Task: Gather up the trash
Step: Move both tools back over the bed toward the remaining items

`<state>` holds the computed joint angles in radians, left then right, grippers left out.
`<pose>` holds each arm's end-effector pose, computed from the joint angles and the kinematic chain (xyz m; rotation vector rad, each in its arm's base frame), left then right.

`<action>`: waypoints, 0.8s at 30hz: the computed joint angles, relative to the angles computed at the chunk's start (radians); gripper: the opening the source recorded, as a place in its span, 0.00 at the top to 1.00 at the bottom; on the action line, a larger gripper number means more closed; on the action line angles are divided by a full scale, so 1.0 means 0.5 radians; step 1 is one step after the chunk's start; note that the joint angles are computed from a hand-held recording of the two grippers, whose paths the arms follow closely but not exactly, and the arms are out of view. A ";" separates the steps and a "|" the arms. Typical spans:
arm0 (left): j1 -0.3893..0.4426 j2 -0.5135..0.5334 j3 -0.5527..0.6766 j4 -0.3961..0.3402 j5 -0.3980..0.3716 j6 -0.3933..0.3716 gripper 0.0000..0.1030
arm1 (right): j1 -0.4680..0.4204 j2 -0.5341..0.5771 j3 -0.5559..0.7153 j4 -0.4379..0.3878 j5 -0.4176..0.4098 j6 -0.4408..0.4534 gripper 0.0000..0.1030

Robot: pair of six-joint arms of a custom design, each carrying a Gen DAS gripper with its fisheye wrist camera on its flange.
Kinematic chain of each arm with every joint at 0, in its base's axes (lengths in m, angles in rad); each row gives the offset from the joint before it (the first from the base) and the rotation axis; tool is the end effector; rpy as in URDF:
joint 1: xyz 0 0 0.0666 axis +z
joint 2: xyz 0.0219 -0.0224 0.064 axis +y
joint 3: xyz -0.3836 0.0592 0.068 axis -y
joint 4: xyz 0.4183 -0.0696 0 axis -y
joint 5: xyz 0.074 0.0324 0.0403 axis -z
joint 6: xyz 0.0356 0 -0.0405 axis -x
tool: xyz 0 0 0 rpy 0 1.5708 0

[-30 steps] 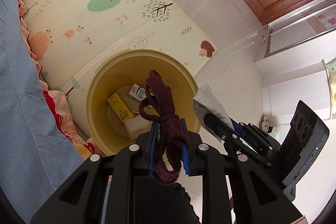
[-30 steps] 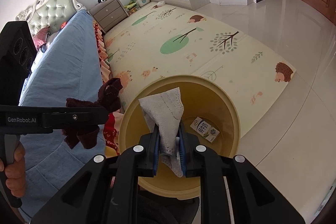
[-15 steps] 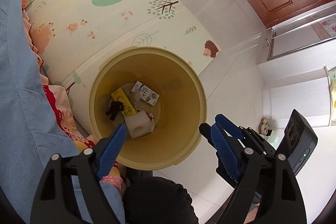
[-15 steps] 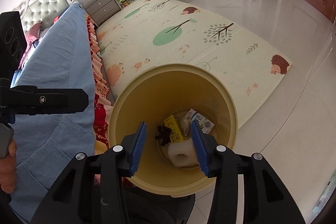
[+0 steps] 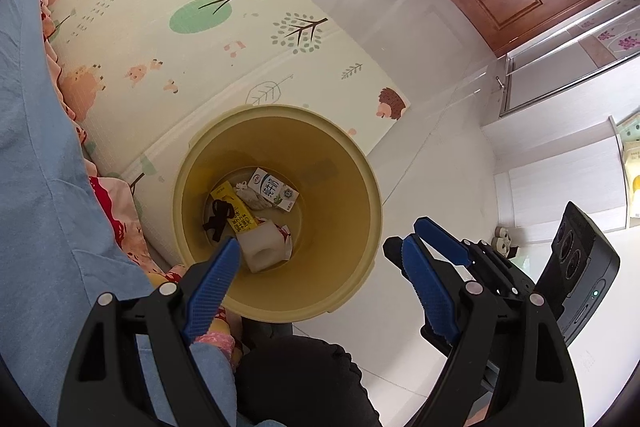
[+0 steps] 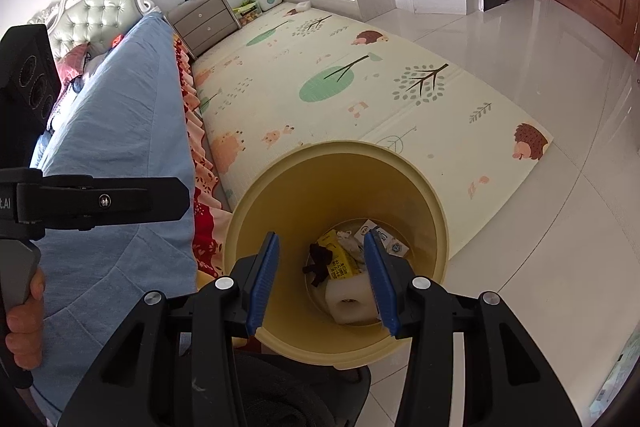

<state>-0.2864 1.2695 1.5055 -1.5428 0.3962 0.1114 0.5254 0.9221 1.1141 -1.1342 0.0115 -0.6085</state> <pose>0.3868 -0.1287 0.5117 0.3297 2.8756 -0.6453 0.2766 0.1594 0.4684 0.1116 2.5687 0.4364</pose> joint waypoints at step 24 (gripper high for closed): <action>1.020 -0.619 0.088 -0.211 -0.035 -0.492 0.18 | 0.787 0.309 0.682 0.086 0.355 0.174 0.57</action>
<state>0.2235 0.9598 1.5496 -1.6481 0.3786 -0.1344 0.9190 1.0765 1.4553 -1.0910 0.1888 -0.5215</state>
